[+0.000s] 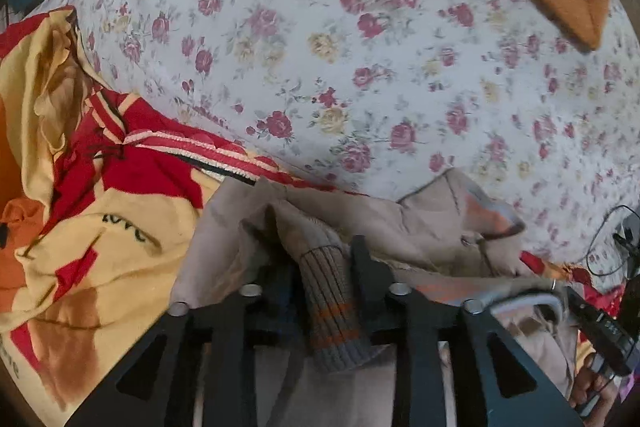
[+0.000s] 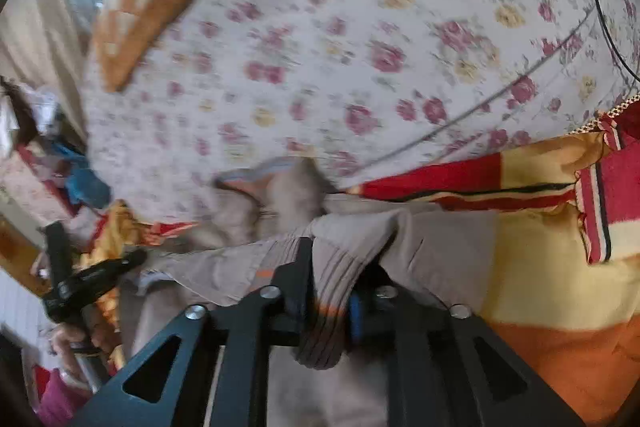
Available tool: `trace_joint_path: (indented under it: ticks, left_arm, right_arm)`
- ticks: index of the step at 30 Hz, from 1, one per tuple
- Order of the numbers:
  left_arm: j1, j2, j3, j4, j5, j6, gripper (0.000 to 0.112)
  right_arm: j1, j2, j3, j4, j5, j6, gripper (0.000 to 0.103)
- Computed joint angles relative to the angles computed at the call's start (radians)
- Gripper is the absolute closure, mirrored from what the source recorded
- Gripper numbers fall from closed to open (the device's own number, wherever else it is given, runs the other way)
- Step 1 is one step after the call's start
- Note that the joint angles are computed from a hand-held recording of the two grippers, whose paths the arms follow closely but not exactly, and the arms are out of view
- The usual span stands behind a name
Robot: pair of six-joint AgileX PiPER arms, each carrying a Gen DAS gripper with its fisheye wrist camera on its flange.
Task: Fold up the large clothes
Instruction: 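Lift the hem with both grippers and fold it toward the collar, then lay the folded hem on the jacket and open both grippers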
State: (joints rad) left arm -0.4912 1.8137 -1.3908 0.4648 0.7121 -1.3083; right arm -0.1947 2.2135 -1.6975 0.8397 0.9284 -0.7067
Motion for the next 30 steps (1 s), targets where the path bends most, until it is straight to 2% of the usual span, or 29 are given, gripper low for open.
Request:
trace_joint_path:
  ticks: [1,3,5,6,9,10,12,14,16,19,22,24,26,29,30]
  left_arm:
    - [0.010,0.010,-0.013,-0.010,-0.004,0.022,0.057]
    - [-0.001,-0.016,0.007,0.031,-0.009,-0.010,0.042]
    - [-0.021,-0.061,0.043,0.095,-0.010,-0.068,0.033]
    - [-0.031,-0.080,0.057,0.112,-0.006,-0.083,0.031]
    - [-0.074,-0.101,0.072,0.131,0.043,-0.073,0.031]
    - [-0.093,-0.098,0.078,0.149,0.057,-0.082,0.029]
    - [-0.117,-0.043,0.056,0.166,0.114,-0.084,0.029]
    - [-0.113,0.031,0.002,0.148,0.166,-0.054,0.029]
    - [-0.088,0.102,-0.039,0.128,0.177,-0.030,0.030]
    - [-0.038,0.176,-0.086,0.083,0.150,-0.002,0.029]
    - [-0.033,0.145,-0.042,0.083,0.095,-0.020,0.031]
    - [-0.036,0.094,0.009,0.089,0.071,-0.012,0.031]
    - [-0.045,0.003,0.110,0.086,0.015,0.005,0.030]
    - [-0.069,-0.130,0.271,0.098,-0.058,-0.022,0.029]
    - [-0.073,-0.157,0.303,0.096,-0.067,-0.024,0.029]
  right_arm:
    - [-0.001,0.014,-0.029,-0.017,0.016,0.028,0.075]
    - [-0.010,-0.018,-0.010,-0.013,0.007,0.028,0.060]
    - [-0.038,-0.089,0.059,0.049,-0.001,-0.043,0.039]
    - [-0.048,-0.129,0.098,0.066,-0.014,-0.070,0.035]
    - [-0.052,-0.232,0.173,0.008,0.005,-0.101,0.036]
    - [-0.047,-0.250,0.191,-0.007,0.038,-0.126,0.040]
    - [-0.019,-0.270,0.230,-0.024,0.044,-0.176,0.046]
    - [0.062,-0.265,0.255,-0.135,-0.049,-0.135,0.046]
    - [0.133,-0.195,0.218,-0.266,-0.152,0.002,0.049]
    - [0.184,-0.075,0.131,-0.442,-0.267,0.204,0.054]
    - [0.172,0.004,0.043,-0.442,-0.244,0.240,0.054]
    - [0.147,-0.029,0.064,-0.391,-0.228,0.186,0.052]
    - [0.093,-0.099,0.116,-0.305,-0.177,0.093,0.047]
    - [-0.013,-0.222,0.225,-0.239,-0.109,-0.010,0.028]
    - [-0.041,-0.256,0.261,-0.232,-0.102,-0.039,0.027]
